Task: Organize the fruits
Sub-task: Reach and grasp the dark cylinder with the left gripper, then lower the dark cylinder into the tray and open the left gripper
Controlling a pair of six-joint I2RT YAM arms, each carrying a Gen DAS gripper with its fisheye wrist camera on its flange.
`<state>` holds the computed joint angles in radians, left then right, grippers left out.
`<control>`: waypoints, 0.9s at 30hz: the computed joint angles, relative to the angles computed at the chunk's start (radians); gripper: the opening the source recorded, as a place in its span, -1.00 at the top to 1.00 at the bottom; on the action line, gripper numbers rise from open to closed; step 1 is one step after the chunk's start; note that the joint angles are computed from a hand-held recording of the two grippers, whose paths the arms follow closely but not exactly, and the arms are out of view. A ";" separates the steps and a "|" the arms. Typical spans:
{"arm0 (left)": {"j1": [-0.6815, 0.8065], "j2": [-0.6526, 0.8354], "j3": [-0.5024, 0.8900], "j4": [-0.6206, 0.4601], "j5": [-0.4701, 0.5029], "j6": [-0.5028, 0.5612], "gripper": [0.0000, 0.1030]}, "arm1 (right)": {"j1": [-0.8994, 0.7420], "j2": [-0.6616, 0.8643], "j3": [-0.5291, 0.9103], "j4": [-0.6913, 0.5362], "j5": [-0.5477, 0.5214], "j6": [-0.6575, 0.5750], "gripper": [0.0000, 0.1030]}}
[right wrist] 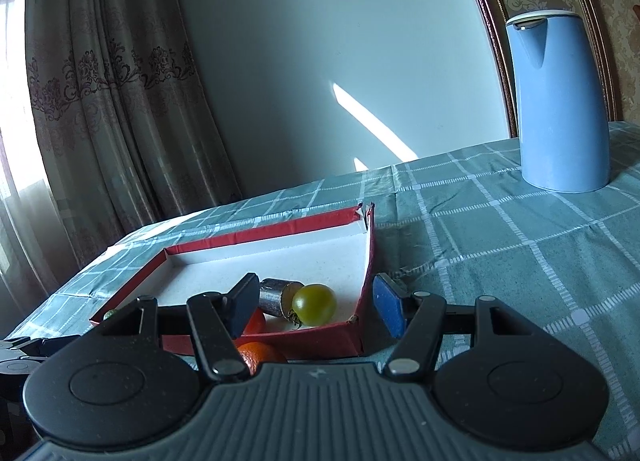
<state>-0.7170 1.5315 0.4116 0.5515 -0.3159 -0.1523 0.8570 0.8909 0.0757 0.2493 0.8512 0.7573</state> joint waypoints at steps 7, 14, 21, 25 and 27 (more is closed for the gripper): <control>0.015 0.043 0.039 -0.023 0.055 -0.007 -0.53 | -0.001 -0.010 -0.007 0.011 0.004 -0.009 -0.21; 0.034 0.050 0.049 -0.051 0.122 -0.009 0.33 | -0.001 -0.011 -0.009 0.014 0.006 -0.008 -0.21; 0.018 -0.003 0.000 -0.029 0.097 -0.002 0.40 | 0.007 -0.020 -0.010 0.012 0.012 -0.005 -0.21; 0.006 -0.076 -0.012 -0.054 0.096 0.008 0.40 | 0.012 -0.030 -0.014 0.016 0.014 -0.006 -0.21; -0.003 -0.102 -0.001 -0.069 0.080 0.016 0.40 | 0.012 -0.032 -0.018 0.026 0.018 -0.013 -0.21</control>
<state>-0.7201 1.4294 0.4101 0.4828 -0.2357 -0.1362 0.8695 0.8585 0.0577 0.2756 0.8688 0.7447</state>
